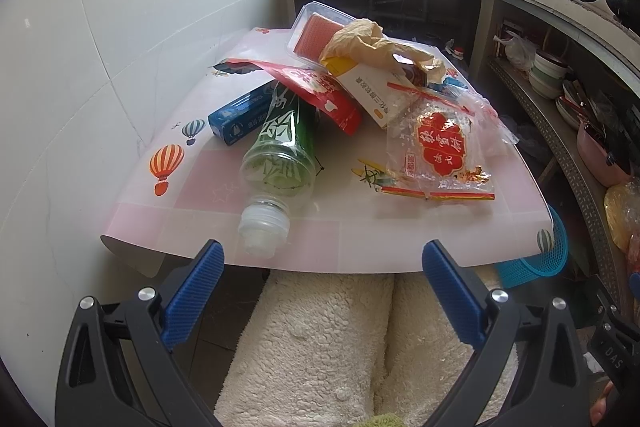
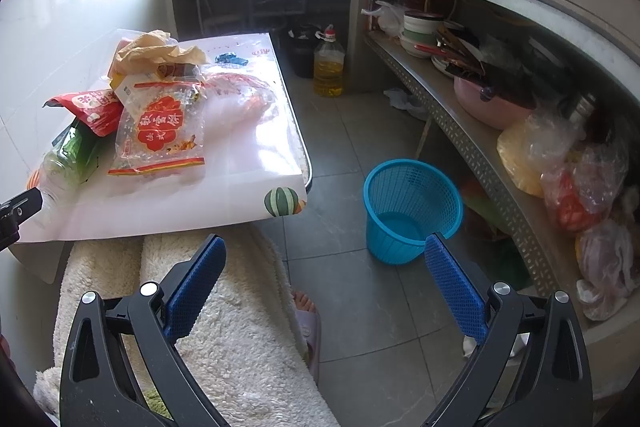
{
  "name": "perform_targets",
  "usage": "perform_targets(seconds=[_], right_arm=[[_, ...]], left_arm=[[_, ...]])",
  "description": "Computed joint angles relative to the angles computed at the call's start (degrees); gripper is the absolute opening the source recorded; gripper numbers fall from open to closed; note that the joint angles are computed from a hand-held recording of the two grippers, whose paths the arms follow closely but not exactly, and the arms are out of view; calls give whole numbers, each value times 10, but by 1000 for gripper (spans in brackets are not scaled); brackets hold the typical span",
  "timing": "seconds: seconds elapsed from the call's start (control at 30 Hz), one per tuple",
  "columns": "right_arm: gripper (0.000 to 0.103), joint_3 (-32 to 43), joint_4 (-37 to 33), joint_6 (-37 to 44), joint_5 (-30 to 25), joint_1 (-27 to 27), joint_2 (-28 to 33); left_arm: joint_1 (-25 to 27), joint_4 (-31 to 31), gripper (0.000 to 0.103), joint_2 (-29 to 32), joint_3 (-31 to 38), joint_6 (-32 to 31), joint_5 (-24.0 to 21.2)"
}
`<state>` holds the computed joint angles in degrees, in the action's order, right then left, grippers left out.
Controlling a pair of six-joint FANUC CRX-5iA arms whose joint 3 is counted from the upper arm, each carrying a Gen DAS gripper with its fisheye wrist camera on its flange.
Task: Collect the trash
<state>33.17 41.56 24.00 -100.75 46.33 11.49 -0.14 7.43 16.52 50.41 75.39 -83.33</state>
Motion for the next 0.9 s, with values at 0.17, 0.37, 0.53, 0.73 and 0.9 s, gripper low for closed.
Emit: perform_targets(seconds=[0.17, 0.37, 0.53, 0.73, 0.9], right_arm=[[95, 6, 0, 2, -3, 0, 2], [95, 4, 0, 1, -1, 0, 2], [95, 4, 1, 1, -1, 0, 2], [95, 4, 1, 0, 0, 0, 2], [95, 3, 1, 0, 0, 0, 1]], left_arm=[[2, -2, 97, 9, 18, 1, -10], [2, -4, 97, 11, 21, 1, -10], [3, -5, 97, 12, 20, 0, -10], [3, -5, 97, 8, 11, -2, -5], [3, -6, 97, 7, 9, -1, -3]])
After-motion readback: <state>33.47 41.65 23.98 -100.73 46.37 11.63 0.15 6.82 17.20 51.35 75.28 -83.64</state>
